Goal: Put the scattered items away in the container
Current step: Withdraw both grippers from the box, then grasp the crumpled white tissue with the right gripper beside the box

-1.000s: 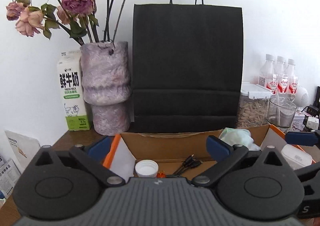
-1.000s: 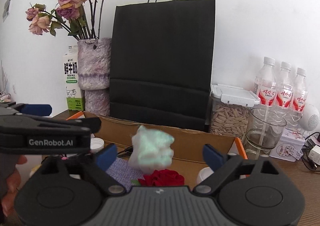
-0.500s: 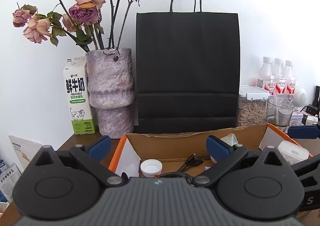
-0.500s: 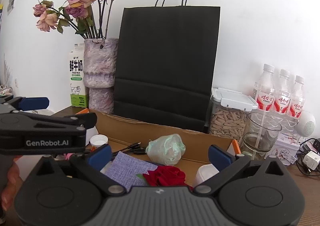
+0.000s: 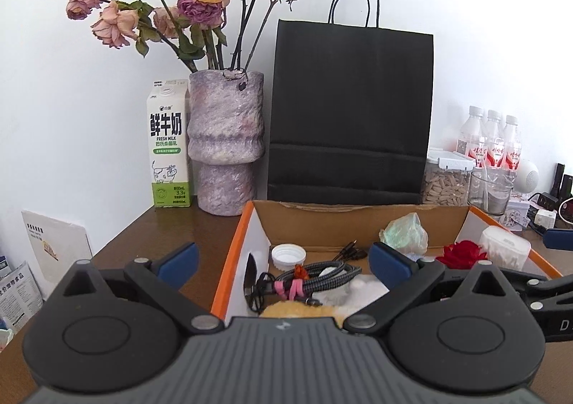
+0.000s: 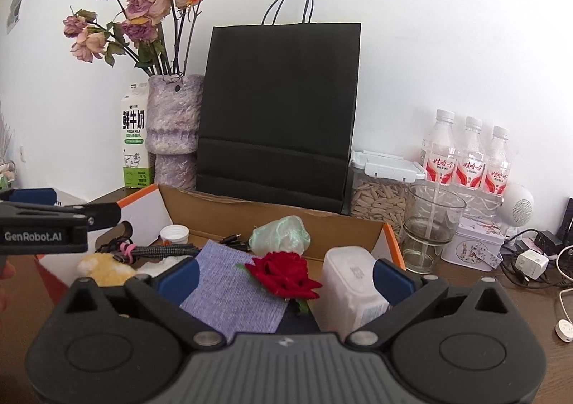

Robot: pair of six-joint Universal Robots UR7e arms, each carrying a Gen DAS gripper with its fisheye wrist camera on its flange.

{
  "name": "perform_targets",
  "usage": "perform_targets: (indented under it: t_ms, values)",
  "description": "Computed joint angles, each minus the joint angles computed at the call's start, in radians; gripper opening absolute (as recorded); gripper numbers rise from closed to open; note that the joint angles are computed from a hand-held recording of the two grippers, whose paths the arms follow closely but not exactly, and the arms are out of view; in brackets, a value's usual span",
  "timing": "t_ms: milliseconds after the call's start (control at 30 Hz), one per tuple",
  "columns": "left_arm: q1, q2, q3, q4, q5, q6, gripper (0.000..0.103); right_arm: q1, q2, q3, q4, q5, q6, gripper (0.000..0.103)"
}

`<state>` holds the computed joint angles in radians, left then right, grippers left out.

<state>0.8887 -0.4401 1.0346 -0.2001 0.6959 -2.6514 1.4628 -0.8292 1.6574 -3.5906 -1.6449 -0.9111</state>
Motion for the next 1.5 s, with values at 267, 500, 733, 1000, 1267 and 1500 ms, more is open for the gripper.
perform_targets:
  t_ms: [267, 500, 733, 1000, 1267, 1500]
  values:
    - [-0.021, -0.066, 0.140, -0.003, -0.058, -0.041, 0.103, -0.015, -0.055, 0.149, -0.079, -0.007, 0.007, 0.103]
    - [-0.030, -0.092, 0.192, 0.034, -0.078, -0.088, 0.103, -0.011, -0.059, 0.208, -0.105, -0.032, 0.007, 0.103]
    - [-0.028, -0.093, 0.185, 0.113, -0.089, -0.161, 0.103, 0.004, -0.052, 0.211, -0.049, -0.051, 0.041, 0.086]
    - [-0.026, -0.089, 0.174, 0.161, -0.099, -0.212, 0.103, 0.013, -0.036, 0.184, 0.003, -0.082, 0.107, 0.056]
    - [-0.026, -0.083, 0.165, 0.173, -0.098, -0.209, 0.103, 0.006, -0.045, 0.179, 0.043, -0.077, 0.125, 0.028]
    - [-0.027, -0.077, 0.156, 0.189, -0.098, -0.214, 0.103, 0.003, -0.050, 0.190, 0.036, -0.057, 0.111, 0.017]
